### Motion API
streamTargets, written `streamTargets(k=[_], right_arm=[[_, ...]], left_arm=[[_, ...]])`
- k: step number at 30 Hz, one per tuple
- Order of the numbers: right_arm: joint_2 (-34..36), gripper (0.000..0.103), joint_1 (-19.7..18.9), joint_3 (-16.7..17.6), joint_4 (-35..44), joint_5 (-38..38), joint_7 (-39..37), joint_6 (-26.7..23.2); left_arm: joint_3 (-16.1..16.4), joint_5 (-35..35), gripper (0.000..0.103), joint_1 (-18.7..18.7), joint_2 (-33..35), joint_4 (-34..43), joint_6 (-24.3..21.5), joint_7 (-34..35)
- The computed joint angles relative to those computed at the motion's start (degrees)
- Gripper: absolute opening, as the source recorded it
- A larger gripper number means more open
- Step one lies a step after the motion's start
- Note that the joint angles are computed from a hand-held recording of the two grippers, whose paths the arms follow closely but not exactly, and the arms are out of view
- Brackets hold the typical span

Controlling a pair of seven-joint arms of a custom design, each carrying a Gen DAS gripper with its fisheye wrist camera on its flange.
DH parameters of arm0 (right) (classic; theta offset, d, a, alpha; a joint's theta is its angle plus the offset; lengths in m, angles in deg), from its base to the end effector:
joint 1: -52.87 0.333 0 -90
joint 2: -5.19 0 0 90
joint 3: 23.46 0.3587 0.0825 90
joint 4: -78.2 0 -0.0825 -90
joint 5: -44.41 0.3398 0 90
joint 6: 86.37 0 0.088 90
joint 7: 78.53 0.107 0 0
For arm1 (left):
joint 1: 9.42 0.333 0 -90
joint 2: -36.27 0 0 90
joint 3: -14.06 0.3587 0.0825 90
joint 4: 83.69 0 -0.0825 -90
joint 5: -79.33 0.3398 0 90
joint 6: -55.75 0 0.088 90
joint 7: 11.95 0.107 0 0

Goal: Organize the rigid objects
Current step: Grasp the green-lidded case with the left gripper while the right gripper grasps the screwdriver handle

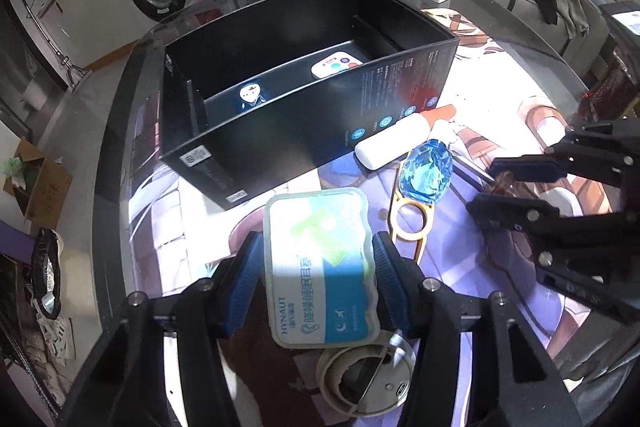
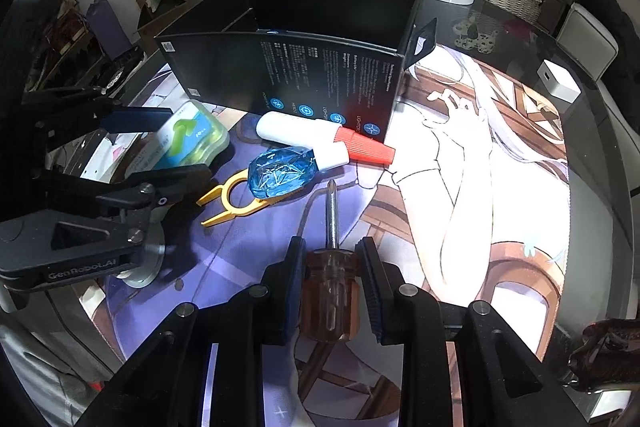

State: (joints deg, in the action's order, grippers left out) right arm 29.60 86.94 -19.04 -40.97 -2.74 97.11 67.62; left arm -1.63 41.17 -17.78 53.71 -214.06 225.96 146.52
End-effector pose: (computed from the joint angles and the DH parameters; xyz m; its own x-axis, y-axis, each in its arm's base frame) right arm 0.4486 0.3827 0.3071 -0.1175 -0.9931 -0.0002 -0.9034 0.1070 -0.4153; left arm 0.5189 -0.1776 0.3361 -0.8021 -0.5936 -0.0649 -0.5065 0.7338 -0.4528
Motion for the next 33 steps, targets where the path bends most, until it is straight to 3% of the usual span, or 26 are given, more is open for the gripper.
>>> streamTargets(k=[5, 9, 12, 14, 16, 23, 28, 30, 33], right_arm=[[0.2, 0.03, -0.2, 0.3, 0.4, 0.9, 0.0, 0.1], [0.1, 0.045, -0.5, 0.8, 0.0, 2.3, -1.0, 0.9], [0.4, 0.046, 0.0, 0.8, 0.4, 2.5, -1.8, -0.2], [0.5, 0.04, 0.2, 0.8, 0.7, 2.8, -2.1, -1.3], [0.5, 0.027, 0.4, 0.9, 1.2, 3.0, -3.0, -2.6], [0.2, 0.027, 0.4, 0.8, 0.7, 2.6, -2.9, -2.3], [-0.9, 0.027, 1.8, -0.3, 0.5, -0.3, 0.3, -3.5], [-2.0, 0.027, 2.8, -1.1, 0.2, -3.3, 3.6, -4.2], [-3.5, 0.027, 4.4, -2.2, 0.1, -10.0, 9.8, -6.4]], left_arm=[[0.6, -0.5, 0.055, 0.6, -0.1, 0.3, -0.9, 0.6], [1.7, 1.2, 0.056, -0.2, 0.6, 0.7, -1.2, -0.8], [3.4, 3.7, 0.056, -1.3, 1.4, 1.5, -2.7, -4.0], [4.0, 5.2, 0.056, -1.9, 1.9, 1.8, -2.9, -6.0], [3.9, 5.9, 0.056, -1.8, 2.3, 2.0, -2.9, -6.9], [2.5, 6.5, 0.055, -1.0, 2.2, 1.7, -1.8, -7.1], [-5.6, -3.6, 0.055, 5.5, -0.1, -0.1, 1.5, 4.4], [-10.2, -12.1, 0.055, 9.2, -1.0, -0.1, 2.3, 12.9], [-18.1, -30.0, 0.055, 15.5, -2.2, 1.1, 3.2, 30.7]])
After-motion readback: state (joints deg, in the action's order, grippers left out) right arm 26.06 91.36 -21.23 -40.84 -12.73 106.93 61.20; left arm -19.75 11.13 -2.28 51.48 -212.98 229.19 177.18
